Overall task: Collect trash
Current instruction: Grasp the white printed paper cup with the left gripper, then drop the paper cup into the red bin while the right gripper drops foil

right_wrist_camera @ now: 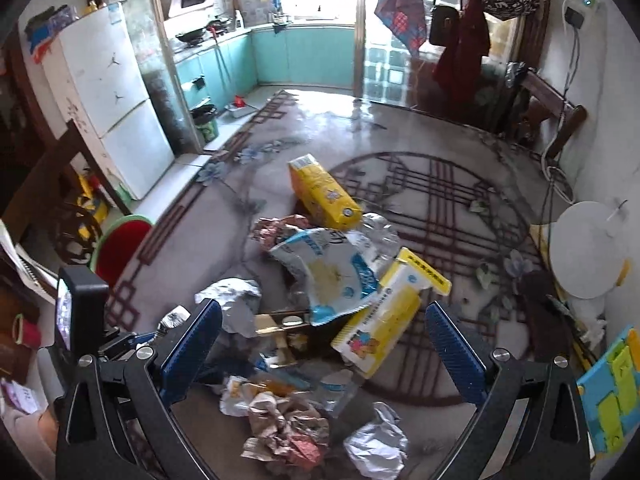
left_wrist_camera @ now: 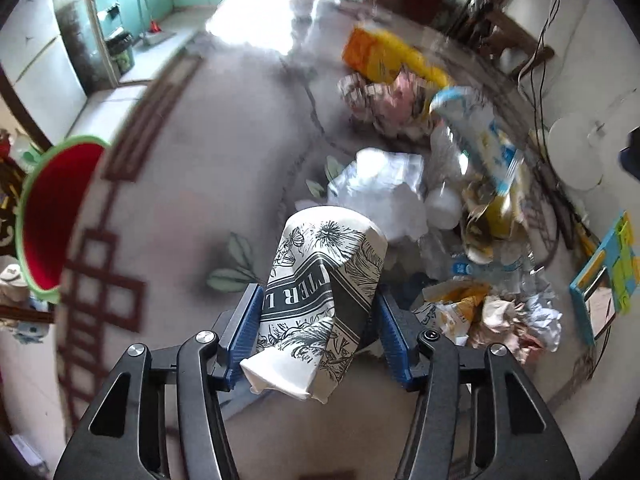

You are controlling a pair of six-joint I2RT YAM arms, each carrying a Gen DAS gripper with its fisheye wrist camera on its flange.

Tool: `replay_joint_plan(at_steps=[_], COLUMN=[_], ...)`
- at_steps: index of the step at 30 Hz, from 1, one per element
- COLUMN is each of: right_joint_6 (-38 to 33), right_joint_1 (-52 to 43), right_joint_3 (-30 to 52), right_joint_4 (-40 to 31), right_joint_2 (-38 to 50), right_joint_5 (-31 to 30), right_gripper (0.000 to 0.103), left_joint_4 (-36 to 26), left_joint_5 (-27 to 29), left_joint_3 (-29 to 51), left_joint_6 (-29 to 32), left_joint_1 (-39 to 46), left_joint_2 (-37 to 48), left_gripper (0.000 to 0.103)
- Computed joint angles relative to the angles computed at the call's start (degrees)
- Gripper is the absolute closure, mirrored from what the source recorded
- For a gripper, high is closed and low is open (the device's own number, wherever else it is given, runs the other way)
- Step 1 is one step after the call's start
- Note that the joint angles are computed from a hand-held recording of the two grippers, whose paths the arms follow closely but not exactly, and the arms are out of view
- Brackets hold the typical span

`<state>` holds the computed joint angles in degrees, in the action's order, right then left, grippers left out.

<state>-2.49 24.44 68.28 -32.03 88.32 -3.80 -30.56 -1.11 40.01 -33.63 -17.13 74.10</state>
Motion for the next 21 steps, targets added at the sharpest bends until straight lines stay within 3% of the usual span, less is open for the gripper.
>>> replay_joint_plan(at_steps=[5,9,13,17,19,20,21], right_joint_6=[-1.9,-3.6,-3.4,-2.9,-3.1,-2.3,-1.3], right_joint_1=[4.4,9.3,11.8,12.5,12.1,11.8,11.2], right_joint_3=[3.3,8.0,11.2,13.6,14.6,15.2,15.1], right_joint_4=[0.3,-0.2,-1.0,-2.1,-2.4,-3.0,-3.1], right_joint_2=[4.4,13.2,20.9,26.9,28.9,29.7,29.6], right_joint_5=[-5.1,-4.6,-2.4,0.5,0.5,-0.3,-1.7], right_gripper=[0.005,0.033,0.033,0.034,0.059,0.077,0.083], left_joint_4=[-7.6,-9.6,-14.4,-15.1,-14.8,-14.4,-14.1], left_joint_5=[-3.3,-6.8,-6.9,-6.1,-4.9,-3.5,-2.3], left_joint_3=[-1.5,-4.4,-6.6,-6.2,-6.2,-6.7,-6.7], left_joint_6=[-2.2,-2.4,-1.4,3.0,5.2,7.4,9.2], left_joint_1=[3.3,6.3,11.9,19.0,22.7,25.9,28.3], left_joint_2=[-10.4,-14.8,-22.2,-23.5,-23.7,-24.1,-24.0], left_gripper=[0.049,0.048,0.048,0.048,0.048,0.048,0.048])
